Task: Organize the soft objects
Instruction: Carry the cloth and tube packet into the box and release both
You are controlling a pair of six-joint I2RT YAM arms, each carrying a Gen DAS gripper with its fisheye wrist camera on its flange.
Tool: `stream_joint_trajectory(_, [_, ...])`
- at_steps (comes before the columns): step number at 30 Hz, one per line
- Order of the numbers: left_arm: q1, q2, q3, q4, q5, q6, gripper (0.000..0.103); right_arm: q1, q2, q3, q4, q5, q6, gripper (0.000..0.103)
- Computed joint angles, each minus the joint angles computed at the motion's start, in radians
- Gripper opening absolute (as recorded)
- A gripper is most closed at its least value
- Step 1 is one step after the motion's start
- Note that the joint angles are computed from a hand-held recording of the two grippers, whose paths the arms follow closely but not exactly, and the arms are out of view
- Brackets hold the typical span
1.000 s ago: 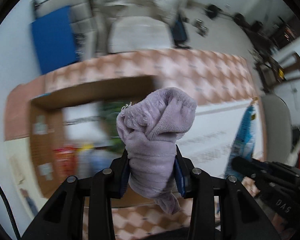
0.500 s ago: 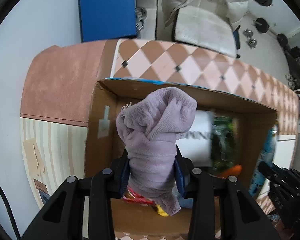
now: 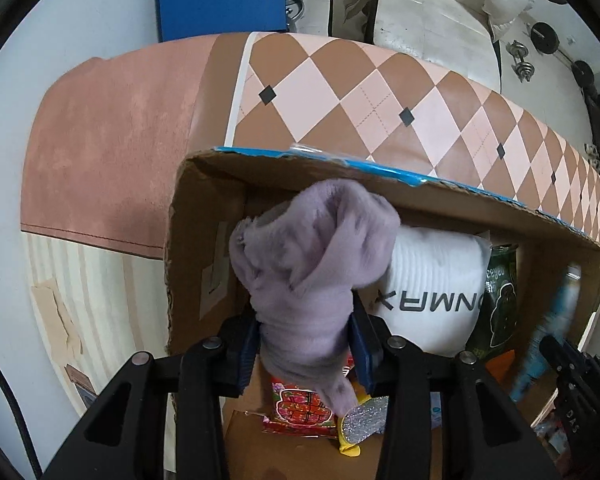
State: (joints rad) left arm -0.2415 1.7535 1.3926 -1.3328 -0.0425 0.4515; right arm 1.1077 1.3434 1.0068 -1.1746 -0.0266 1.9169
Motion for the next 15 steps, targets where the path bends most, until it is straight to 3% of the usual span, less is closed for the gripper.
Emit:
stream_joint_trajectory(2, [0.002, -0.001, 0.008, -0.01, 0.007, -0.002, 0.047, -0.005, -0.007, 0.002, -0.006, 0.004, 0.001, 0.035])
stream_joint_trajectory(4, [0.007, -0.009, 0.009, -0.014, 0.011, 0.003, 0.055, -0.011, -0.013, 0.004, -0.009, 0.004, 0.001, 0.044])
stream_joint_trajectory(9, [0.015, -0.076, -0.004, -0.013, 0.018, 0.038, 0.057, -0.001, -0.006, 0.048, -0.029, 0.013, -0.001, 0.046])
stream_joint_trajectory(12, [0.037, -0.151, -0.028, -0.029, 0.045, 0.07, 0.072, 0.032, 0.017, 0.076, -0.029, 0.023, 0.025, 0.054])
stream_joint_trajectory(15, [0.071, -0.253, -0.072, -0.057, 0.072, 0.112, 0.072, 0.095, 0.063, 0.135, -0.035, 0.036, 0.074, 0.055])
